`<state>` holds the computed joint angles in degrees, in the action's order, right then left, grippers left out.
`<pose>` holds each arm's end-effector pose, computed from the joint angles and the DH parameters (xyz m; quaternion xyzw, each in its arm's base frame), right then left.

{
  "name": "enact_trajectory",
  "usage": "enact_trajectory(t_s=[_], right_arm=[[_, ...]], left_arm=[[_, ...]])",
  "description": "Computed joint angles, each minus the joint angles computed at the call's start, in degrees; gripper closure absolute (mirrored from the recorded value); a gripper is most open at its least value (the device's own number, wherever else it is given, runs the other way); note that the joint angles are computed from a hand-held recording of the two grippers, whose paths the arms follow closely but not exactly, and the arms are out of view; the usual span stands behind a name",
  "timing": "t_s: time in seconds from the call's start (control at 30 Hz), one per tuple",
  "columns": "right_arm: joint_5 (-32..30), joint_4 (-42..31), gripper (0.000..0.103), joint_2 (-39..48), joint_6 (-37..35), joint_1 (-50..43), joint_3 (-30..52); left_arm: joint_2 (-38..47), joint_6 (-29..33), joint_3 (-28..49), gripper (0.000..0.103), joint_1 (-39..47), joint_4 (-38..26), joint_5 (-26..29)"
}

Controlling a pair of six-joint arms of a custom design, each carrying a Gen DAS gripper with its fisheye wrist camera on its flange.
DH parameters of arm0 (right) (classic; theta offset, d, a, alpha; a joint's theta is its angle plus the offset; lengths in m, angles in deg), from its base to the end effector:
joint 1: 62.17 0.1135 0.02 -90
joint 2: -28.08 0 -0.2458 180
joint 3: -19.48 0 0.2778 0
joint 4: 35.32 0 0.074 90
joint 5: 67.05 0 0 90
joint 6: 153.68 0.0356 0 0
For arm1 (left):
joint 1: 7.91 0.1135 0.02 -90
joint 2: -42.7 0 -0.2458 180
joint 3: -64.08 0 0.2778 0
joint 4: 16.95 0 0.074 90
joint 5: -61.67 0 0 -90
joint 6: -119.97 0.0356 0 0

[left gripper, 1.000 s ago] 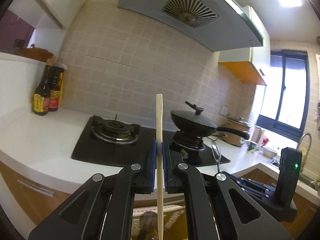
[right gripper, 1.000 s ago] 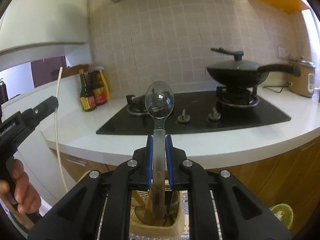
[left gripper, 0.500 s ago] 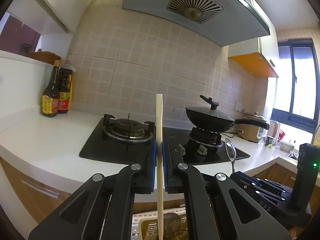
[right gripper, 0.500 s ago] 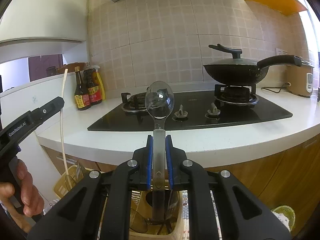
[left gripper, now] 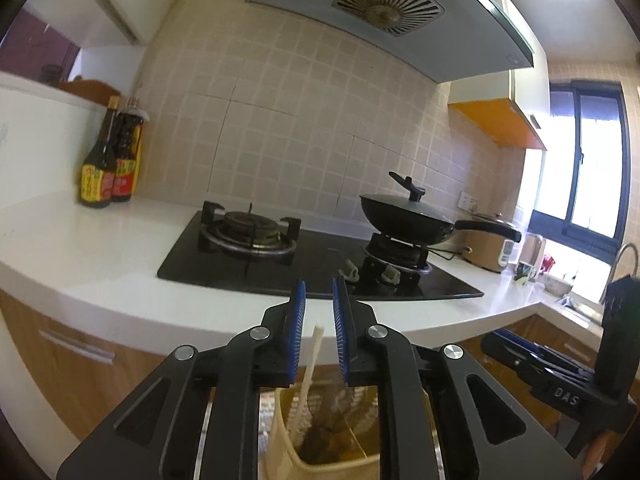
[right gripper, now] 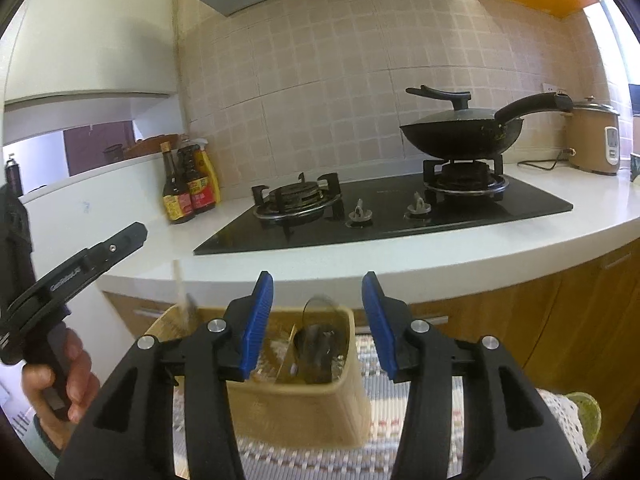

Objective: Organize utensils
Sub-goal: 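Lower to the table and grasp a wooden chopstick with each tool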

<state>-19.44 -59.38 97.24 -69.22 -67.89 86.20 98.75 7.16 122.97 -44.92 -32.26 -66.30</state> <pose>0.3008 -0.0060 0.2866 -0.1890 0.7931 0.2578 0.5184 0.2207 -0.1389 0.3091 -0.1110 0.7568 -0.0754 0.6397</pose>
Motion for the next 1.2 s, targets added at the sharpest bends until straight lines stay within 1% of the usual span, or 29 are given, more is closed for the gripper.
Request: enact_trajectory(t_s=[0.07, 0.17, 0.2, 0.33, 0.4, 0.47, 0.57, 0.6, 0.67, 0.7, 0.73, 0.77, 0.87, 0.9, 0.93, 0.97, 1.03, 1.1, 1.2], right_arm=[[-0.7, -3.5, 0.06, -1.9, -1.5, -1.6, 0.0], [-0.8, -11.4, 0.06, -4.7, -5.6, -4.0, 0.9], [-0.9, -13.8, 0.06, -5.2, -6.9, -4.5, 1.5], [-0.3, -24.2, 0.06, -6.4, -11.7, -5.8, 4.0], [-0.5, -29.3, 0.06, -6.7, -14.2, -6.4, 5.1], [-0.6, -33.4, 0.06, -7.2, -16.2, -6.9, 5.4], [1.0, -38.3, 0.06, -9.7, -19.6, -7.0, 3.8], [1.9, -39.6, 0.06, -10.5, -20.6, -6.9, 3.0], [4.4, -42.2, 0.06, -11.2, -22.6, -6.1, 1.7], [5.5, -43.1, 0.06, -11.4, -23.2, -5.6, 1.2], [6.4, -44.1, 0.06, -11.4, -23.9, -5.4, 0.6], [7.0, -44.9, 0.06, -11.3, -24.5, -5.5, -0.1], [7.0, -47.3, 0.06, -10.2, -26.1, -6.1, -1.2], [8.2, -47.8, 0.06, -9.3, -26.0, -5.8, -1.5], [10.3, -48.5, 0.06, -8.0, -25.7, -5.1, -1.5], [11.8, -49.0, 0.06, -6.7, -25.7, -4.5, -1.7], [13.0, -49.2, 0.06, -5.6, -26.6, -4.1, -2.7], [14.6, -49.1, 0.06, -5.3, -27.2, -3.9, -3.9], [14.5, -49.6, 0.06, -4.9, -28.6, -4.9, -4.8]], left_arm=[[-2.0, -1.0, -0.6, 0.09, -1.0, -1.6, -0.4], [-5.1, -2.6, -0.8, 0.082, -4.0, -6.2, -2.7], [-6.0, -3.6, -0.5, 0.08, -5.2, -8.5, -3.6], [-7.5, -7.1, 1.3, 0.079, -10.4, -16.5, -7.2], [-7.0, -10.0, 3.4, 0.075, -14.0, -22.7, -10.1], [-6.6, -12.7, 4.7, 0.073, -16.9, -27.2, -12.2], [-4.9, -20.3, 7.5, 0.071, -21.1, -37.3, -13.8], [-1.9, -26.0, 10.4, 0.07, -22.1, -45.3, -13.5], [1.7, -33.2, 12.8, 0.07, -23.7, -54.5, -12.6], [2.2, -35.0, 12.7, 0.07, -23.9, -56.3, -11.3], [2.4, -37.1, 11.9, 0.07, -24.1, -57.9, -8.8], [1.8, -38.9, 10.4, 0.07, -24.1, -58.3, -6.2], [-1.4, -40.0, 5.3, 0.07, -23.2, -56.3, 0.0], [-2.0, -40.7, 3.2, 0.07, -22.7, -55.6, 2.8], [-2.1, -41.3, 2.2, 0.071, -22.5, -55.1, 3.9], [-2.4, -41.2, 0.7, 0.072, -21.8, -54.2, 6.1], [-3.1, -40.6, -2.4, 0.072, -20.3, -51.5, 11.3], [-3.1, -40.2, -4.5, 0.072, -19.6, -49.3, 14.8], [-1.5, -39.3, -6.3, 0.072, -18.6, -45.8, 19.3]])
